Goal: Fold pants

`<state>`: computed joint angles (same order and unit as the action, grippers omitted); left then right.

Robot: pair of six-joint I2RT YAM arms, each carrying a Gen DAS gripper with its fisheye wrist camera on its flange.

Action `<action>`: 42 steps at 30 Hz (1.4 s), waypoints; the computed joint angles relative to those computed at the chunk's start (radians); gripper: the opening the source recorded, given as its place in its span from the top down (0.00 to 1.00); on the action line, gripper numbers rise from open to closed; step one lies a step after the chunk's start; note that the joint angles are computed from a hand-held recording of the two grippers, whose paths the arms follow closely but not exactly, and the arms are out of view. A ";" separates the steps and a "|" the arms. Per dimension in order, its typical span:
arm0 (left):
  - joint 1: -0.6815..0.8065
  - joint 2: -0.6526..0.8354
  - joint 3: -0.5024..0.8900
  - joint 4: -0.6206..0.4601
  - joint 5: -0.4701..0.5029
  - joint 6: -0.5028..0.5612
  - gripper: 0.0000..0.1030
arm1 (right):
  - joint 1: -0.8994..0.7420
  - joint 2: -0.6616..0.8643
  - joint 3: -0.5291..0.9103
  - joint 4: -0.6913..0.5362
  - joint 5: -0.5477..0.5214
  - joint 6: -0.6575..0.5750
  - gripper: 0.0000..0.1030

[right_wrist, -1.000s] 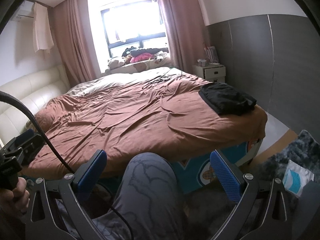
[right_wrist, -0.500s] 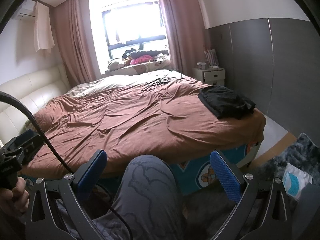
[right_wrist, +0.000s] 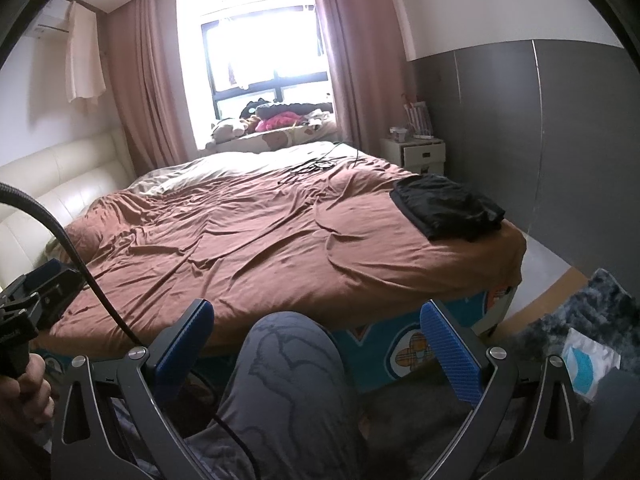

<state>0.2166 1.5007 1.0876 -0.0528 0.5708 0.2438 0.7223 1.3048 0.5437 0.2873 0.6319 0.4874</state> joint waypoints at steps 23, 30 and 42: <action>-0.013 -0.009 0.002 0.003 -0.011 -0.009 0.00 | -0.006 -0.011 -0.019 0.025 0.005 -0.029 0.00; -0.022 -0.023 -0.010 0.016 -0.018 -0.024 0.00 | -0.007 -0.013 -0.021 0.028 0.007 -0.039 0.00; -0.018 -0.040 -0.033 0.032 -0.006 -0.038 0.00 | -0.015 -0.010 -0.021 0.032 0.000 -0.047 0.00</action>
<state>0.1985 1.4612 1.0549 -0.0203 0.5650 0.2058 0.7074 1.2952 0.5224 0.3192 0.6321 0.4400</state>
